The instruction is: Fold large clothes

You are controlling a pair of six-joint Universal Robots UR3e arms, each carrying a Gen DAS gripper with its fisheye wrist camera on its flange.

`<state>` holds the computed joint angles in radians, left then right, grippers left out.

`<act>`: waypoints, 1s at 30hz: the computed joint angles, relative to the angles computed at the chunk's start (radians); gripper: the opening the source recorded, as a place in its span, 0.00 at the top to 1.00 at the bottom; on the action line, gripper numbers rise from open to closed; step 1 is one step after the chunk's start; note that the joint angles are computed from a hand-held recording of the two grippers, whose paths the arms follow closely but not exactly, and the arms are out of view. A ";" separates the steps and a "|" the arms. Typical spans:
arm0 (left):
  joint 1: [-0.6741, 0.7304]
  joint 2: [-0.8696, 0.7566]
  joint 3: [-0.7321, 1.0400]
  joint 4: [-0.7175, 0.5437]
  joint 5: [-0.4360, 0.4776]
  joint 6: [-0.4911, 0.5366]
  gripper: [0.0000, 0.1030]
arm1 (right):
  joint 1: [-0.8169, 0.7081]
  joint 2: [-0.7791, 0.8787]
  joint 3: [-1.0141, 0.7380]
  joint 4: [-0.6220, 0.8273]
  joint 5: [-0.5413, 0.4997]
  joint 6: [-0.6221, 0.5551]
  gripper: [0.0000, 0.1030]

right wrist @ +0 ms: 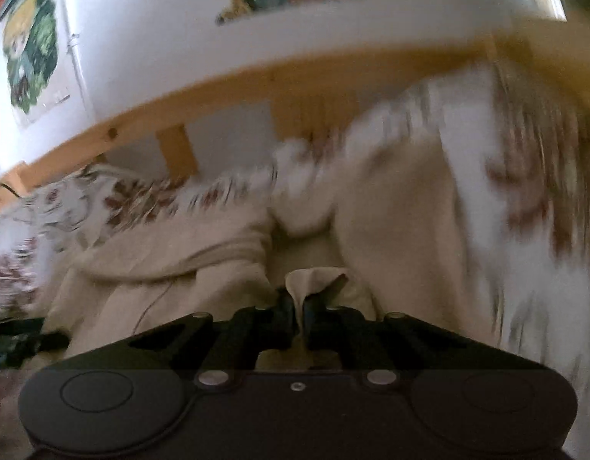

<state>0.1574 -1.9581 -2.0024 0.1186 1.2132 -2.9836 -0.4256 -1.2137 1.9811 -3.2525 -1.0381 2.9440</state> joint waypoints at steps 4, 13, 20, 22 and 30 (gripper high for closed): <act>0.017 0.035 -0.041 0.003 -0.014 0.001 0.17 | 0.065 0.101 -0.119 -0.015 -0.111 -0.085 0.93; 0.055 0.063 -0.017 0.078 -0.042 -0.114 0.15 | 0.035 0.043 0.172 -0.550 -0.129 -0.071 0.36; -0.107 -0.116 0.222 -0.047 0.183 -0.083 0.11 | 0.231 0.274 -0.115 -0.387 -0.345 -0.233 0.34; -0.094 -0.089 0.203 -0.060 0.161 -0.096 0.11 | 0.203 0.316 -0.109 -0.431 -0.307 -0.222 0.32; -0.024 0.257 -0.141 -0.013 0.120 -0.081 0.01 | -0.029 0.003 0.311 -0.572 -0.007 -0.196 0.16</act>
<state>0.1330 -1.7007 -2.1433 0.1056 1.3334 -3.0642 -0.4542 -1.2110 2.2917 -3.8241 -1.0447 2.7480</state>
